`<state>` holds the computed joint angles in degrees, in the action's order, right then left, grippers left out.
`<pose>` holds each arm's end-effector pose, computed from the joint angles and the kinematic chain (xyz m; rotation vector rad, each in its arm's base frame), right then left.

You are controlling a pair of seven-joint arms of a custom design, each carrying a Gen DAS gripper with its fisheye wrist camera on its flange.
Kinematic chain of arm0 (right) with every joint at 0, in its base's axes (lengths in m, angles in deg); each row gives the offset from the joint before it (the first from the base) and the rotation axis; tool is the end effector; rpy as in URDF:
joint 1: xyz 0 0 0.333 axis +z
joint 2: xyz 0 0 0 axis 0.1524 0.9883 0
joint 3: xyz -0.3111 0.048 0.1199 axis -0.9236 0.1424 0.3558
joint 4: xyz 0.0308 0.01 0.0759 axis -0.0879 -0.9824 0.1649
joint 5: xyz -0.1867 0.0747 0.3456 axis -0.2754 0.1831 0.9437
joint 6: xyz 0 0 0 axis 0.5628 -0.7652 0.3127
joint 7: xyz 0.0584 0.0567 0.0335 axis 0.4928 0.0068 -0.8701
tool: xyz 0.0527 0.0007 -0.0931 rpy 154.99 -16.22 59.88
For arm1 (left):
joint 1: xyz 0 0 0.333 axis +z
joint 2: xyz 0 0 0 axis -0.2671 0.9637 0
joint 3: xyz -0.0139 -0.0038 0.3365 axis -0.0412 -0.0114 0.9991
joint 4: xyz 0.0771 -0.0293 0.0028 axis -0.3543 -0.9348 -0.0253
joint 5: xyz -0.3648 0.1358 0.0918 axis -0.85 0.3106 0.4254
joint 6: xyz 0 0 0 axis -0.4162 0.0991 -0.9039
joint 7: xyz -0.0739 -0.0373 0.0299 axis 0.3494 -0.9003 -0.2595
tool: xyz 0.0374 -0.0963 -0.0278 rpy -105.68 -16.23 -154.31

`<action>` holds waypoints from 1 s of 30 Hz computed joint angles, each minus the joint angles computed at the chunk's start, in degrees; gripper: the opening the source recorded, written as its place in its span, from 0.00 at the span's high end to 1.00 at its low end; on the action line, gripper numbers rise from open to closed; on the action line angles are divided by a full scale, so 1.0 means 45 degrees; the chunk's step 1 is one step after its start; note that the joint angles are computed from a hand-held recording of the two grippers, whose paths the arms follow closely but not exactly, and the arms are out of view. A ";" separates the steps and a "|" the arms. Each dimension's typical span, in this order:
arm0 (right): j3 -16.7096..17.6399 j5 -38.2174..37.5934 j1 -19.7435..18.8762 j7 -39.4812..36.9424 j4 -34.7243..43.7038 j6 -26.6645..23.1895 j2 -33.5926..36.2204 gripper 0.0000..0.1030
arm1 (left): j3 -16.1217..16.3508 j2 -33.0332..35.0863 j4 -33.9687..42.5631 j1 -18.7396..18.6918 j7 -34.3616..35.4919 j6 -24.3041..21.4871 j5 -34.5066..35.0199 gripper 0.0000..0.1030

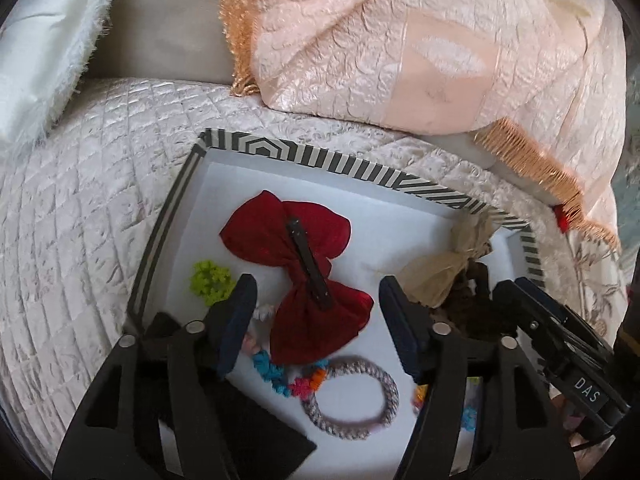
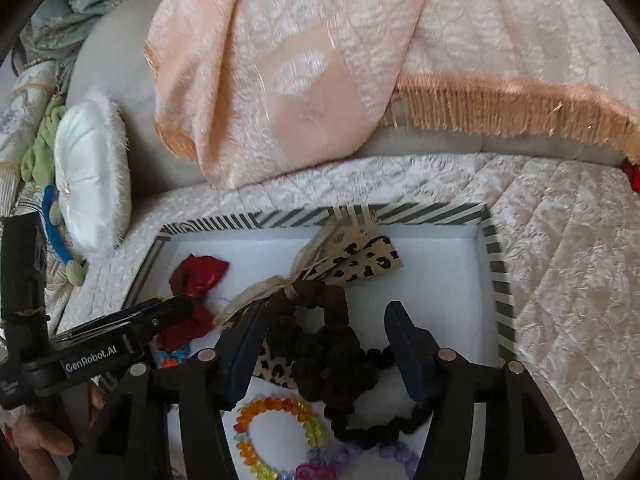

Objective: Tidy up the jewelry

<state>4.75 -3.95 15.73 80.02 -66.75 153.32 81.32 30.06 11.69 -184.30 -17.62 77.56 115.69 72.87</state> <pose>0.6009 0.1877 0.4162 -1.8749 1.5214 -0.2838 0.6115 -0.0759 0.4139 -2.1941 1.7876 -0.7613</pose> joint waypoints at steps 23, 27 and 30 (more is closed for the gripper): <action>-0.1232 -0.0894 0.1209 0.0798 -0.7314 0.0980 -0.6880 0.43 | -0.0990 -0.5851 -0.6124 -0.0643 0.0391 0.0904 -0.0038 0.37; -0.1119 -0.1802 0.1213 0.1628 -0.8182 0.1105 -0.7699 0.43 | -0.1380 -0.6564 -0.6736 -0.0572 -0.0052 0.0889 0.0230 0.37; -0.0926 -0.2479 0.1067 0.2263 -0.8643 0.1143 -0.8190 0.43 | -0.1516 -0.6993 -0.7048 -0.0612 -0.0285 0.0890 0.0369 0.37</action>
